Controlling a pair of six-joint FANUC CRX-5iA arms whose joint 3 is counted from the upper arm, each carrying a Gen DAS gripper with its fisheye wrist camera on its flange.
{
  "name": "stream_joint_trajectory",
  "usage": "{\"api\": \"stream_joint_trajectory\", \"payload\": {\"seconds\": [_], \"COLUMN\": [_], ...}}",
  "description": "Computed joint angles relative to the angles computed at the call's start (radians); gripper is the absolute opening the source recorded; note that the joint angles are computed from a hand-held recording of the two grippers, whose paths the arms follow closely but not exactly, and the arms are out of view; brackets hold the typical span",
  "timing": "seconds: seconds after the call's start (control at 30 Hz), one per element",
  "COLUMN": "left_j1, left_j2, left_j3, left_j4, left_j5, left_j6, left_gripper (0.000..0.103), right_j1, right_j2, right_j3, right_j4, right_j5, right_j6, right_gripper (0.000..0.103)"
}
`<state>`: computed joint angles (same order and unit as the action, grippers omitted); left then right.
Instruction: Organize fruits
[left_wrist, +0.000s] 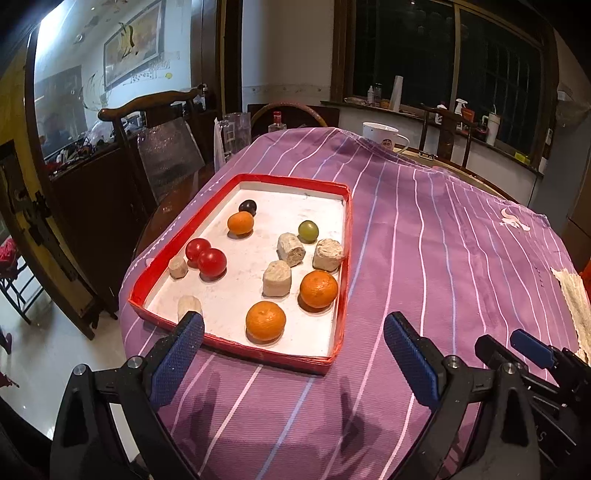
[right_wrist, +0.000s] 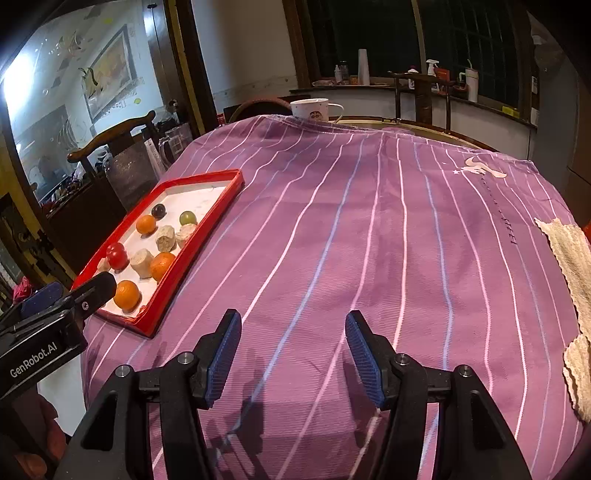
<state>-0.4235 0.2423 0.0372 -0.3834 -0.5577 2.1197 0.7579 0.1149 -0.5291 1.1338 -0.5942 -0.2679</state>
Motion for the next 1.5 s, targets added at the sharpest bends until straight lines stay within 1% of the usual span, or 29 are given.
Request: {"api": "stream_joint_trajectory", "payload": {"seconds": [0.13,0.23,0.33,0.43,0.53,0.6,0.67,0.7,0.77,0.8,0.83,0.87,0.97,1.03,1.07,1.13,1.17,1.23,1.27,1.3,1.37,1.43,1.5], "left_j1": [0.008,0.005,-0.007,-0.029,-0.065,-0.12,-0.169,-0.201,-0.227,-0.23,-0.23,-0.224,-0.227,-0.215,-0.201,-0.168,-0.132,-0.083,-0.061,-0.05,-0.037,-0.038,-0.026], "left_j2": [0.001,0.0,-0.006,-0.015,-0.032,-0.053,-0.075,-0.096,-0.13,-0.141,-0.156,-0.166,-0.154,-0.144,-0.147,-0.158,-0.157,-0.153,-0.147,-0.136,-0.125,-0.115,-0.11], "left_j3": [-0.004,-0.001,0.003,0.009,0.014,0.019,0.01,-0.007,-0.04,-0.05,-0.067,-0.081,-0.068,-0.06,-0.067,-0.09,-0.096,-0.11,-0.115,-0.112,-0.113,-0.103,-0.109], "left_j4": [0.013,-0.006,-0.049,-0.123,-0.252,-0.432,-0.586,-0.692,-0.802,-0.826,-0.855,-0.851,-0.829,-0.783,-0.761,-0.72,-0.641,-0.493,-0.419,-0.371,-0.319,-0.305,-0.272], "left_j5": [0.004,0.003,-0.001,-0.009,-0.021,-0.051,-0.074,-0.081,-0.063,-0.048,-0.017,0.002,-0.022,-0.022,0.001,0.074,0.118,0.166,0.183,0.178,0.178,0.15,0.157], "left_j6": [-0.005,0.014,0.053,0.122,0.247,0.423,0.579,0.693,0.824,0.855,0.897,0.898,0.85,0.801,0.792,0.778,0.709,0.559,0.482,0.434,0.382,0.364,0.332], "left_gripper": [0.098,0.098,0.098,0.098,0.098,0.098,0.102,0.103,0.103,0.103,0.103,0.103,0.103,0.103,0.103,0.103,0.103,0.103,0.103,0.103,0.103,0.103,0.103], "right_j1": [0.005,0.007,0.006,0.009,0.008,0.006,0.003,0.004,0.003,0.002,0.003,0.006,0.013,0.012,0.011,0.01,0.01,0.009,0.01,0.013,0.017,0.021,0.025], "right_j2": [0.012,0.013,0.012,0.011,0.004,0.0,-0.007,-0.008,-0.014,-0.015,-0.017,-0.017,-0.019,-0.021,-0.021,-0.023,-0.023,-0.024,-0.024,-0.022,-0.017,-0.01,-0.005], "right_j3": [0.013,0.012,0.007,0.004,-0.006,-0.013,-0.026,-0.028,-0.038,-0.042,-0.045,-0.046,-0.051,-0.054,-0.053,-0.055,-0.056,-0.058,-0.058,-0.058,-0.053,-0.047,-0.041], "right_j4": [-0.007,0.004,0.027,0.045,0.073,0.099,0.144,0.156,0.194,0.211,0.231,0.241,0.264,0.266,0.262,0.257,0.258,0.267,0.272,0.277,0.277,0.268,0.251], "right_j5": [0.001,0.007,0.014,0.015,0.018,0.018,0.02,0.019,0.022,0.022,0.02,0.014,-0.004,-0.003,-0.001,0.004,0.004,0.007,0.007,0.007,0.009,0.01,0.007], "right_j6": [0.015,0.011,0.002,-0.006,-0.029,-0.049,-0.081,-0.087,-0.107,-0.115,-0.124,-0.127,-0.139,-0.143,-0.141,-0.141,-0.142,-0.141,-0.139,-0.135,-0.124,-0.114,-0.104], "right_gripper": [0.064,0.064,0.064,0.064,0.064,0.064,0.064,0.064,0.064,0.064,0.064,0.065,0.065,0.065,0.065,0.065,0.065,0.066,0.066,0.066,0.067,0.067,0.068]}}
